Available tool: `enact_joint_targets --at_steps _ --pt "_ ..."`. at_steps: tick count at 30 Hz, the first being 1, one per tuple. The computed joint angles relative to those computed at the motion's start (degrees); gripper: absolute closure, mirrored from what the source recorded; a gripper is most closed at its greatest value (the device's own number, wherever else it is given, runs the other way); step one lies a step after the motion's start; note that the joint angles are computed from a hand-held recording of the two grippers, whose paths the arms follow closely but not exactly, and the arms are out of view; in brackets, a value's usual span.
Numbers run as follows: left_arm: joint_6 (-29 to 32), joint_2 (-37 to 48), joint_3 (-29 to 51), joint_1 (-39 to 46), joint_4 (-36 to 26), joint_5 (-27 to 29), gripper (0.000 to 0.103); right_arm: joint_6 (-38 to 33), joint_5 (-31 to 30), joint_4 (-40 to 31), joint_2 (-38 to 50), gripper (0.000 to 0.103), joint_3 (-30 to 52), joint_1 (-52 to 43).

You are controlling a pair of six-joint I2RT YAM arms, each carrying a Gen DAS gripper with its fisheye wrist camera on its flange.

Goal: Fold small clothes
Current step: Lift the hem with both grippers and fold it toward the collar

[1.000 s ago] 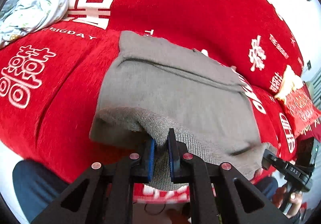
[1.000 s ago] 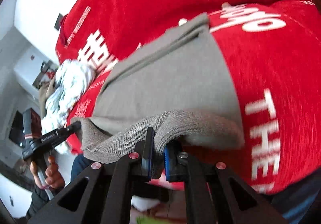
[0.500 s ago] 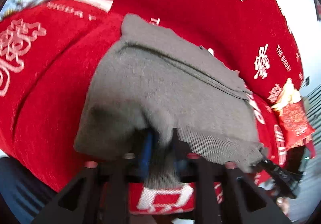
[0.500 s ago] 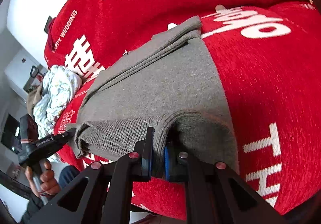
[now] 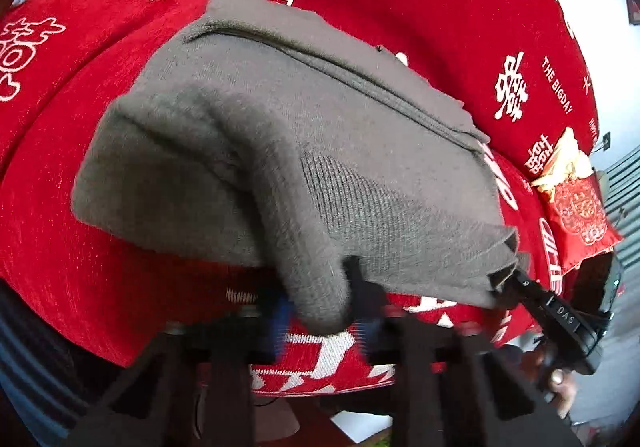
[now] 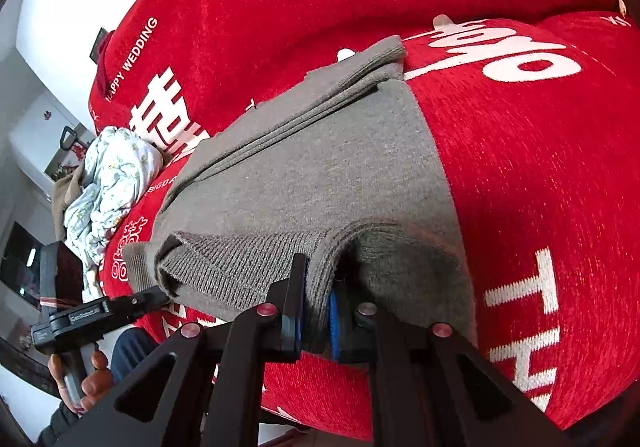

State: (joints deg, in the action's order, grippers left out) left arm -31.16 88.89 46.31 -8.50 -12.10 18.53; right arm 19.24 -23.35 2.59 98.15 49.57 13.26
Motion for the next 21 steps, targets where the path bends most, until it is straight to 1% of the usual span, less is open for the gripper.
enact_joint_targets --at_steps 3,5,9,15,21 --pt "-1.6 -2.3 -2.3 2.1 2.0 2.7 0.09 -0.8 0.8 -0.6 -0.8 0.092 -0.1 0.3" --pt "-1.9 -4.9 -3.9 2.3 2.5 2.3 0.092 -0.2 0.7 -0.1 -1.8 0.093 -0.9 0.2" --pt "-1.2 -10.6 -6.0 2.9 3.0 0.7 0.092 0.1 1.2 0.2 -4.2 0.093 -2.0 0.4" --pt "-0.7 -13.8 -4.9 4.6 2.8 1.0 0.092 0.6 2.7 -1.3 -8.0 0.094 -1.6 1.1" --pt "0.6 -15.6 -2.2 5.9 1.6 0.3 0.092 0.0 5.2 -4.8 -11.1 0.094 0.8 2.3"
